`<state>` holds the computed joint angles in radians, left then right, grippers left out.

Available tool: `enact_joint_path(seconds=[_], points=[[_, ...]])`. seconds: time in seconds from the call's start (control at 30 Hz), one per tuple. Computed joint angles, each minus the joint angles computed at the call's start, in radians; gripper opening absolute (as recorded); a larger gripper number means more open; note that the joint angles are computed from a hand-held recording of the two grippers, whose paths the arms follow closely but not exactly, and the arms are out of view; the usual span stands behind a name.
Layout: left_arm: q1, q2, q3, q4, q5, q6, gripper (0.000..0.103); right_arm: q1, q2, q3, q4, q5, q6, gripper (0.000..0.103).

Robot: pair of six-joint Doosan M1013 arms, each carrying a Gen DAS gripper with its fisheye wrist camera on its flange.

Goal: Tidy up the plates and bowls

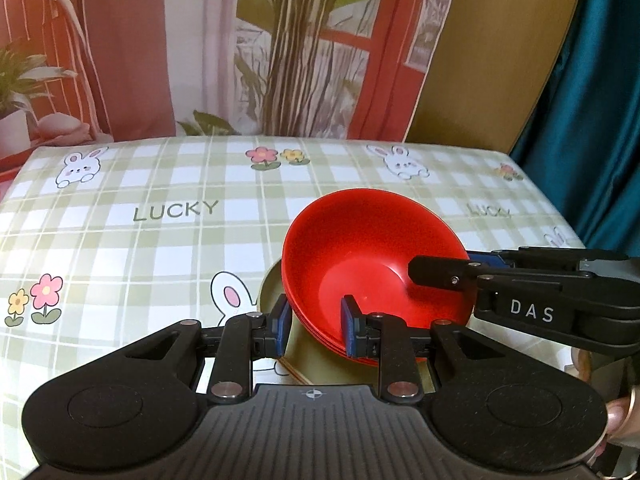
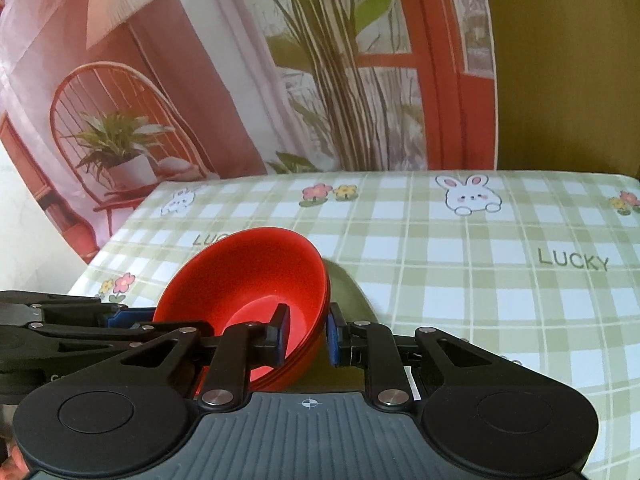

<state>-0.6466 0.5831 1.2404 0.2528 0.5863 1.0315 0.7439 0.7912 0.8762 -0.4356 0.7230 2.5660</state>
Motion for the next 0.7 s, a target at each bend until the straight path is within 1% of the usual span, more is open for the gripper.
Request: enact_joint_path(seconds=[0.33,0.57,0.7], points=[[-0.005,0.009,-0.007,0.051,0.036,-0.027,0.028,0.001,0.01,-0.004,0.043,0.0,-0.025,0.019],[-0.009,0.002,0.007,0.086,0.029,-0.056,0.028,0.002,0.014,-0.008,0.06,0.011,-0.042,0.019],[-0.011,-0.004,0.019,0.127,0.028,-0.095,0.028,0.004,0.013,-0.006,0.056,0.013,-0.039,0.019]])
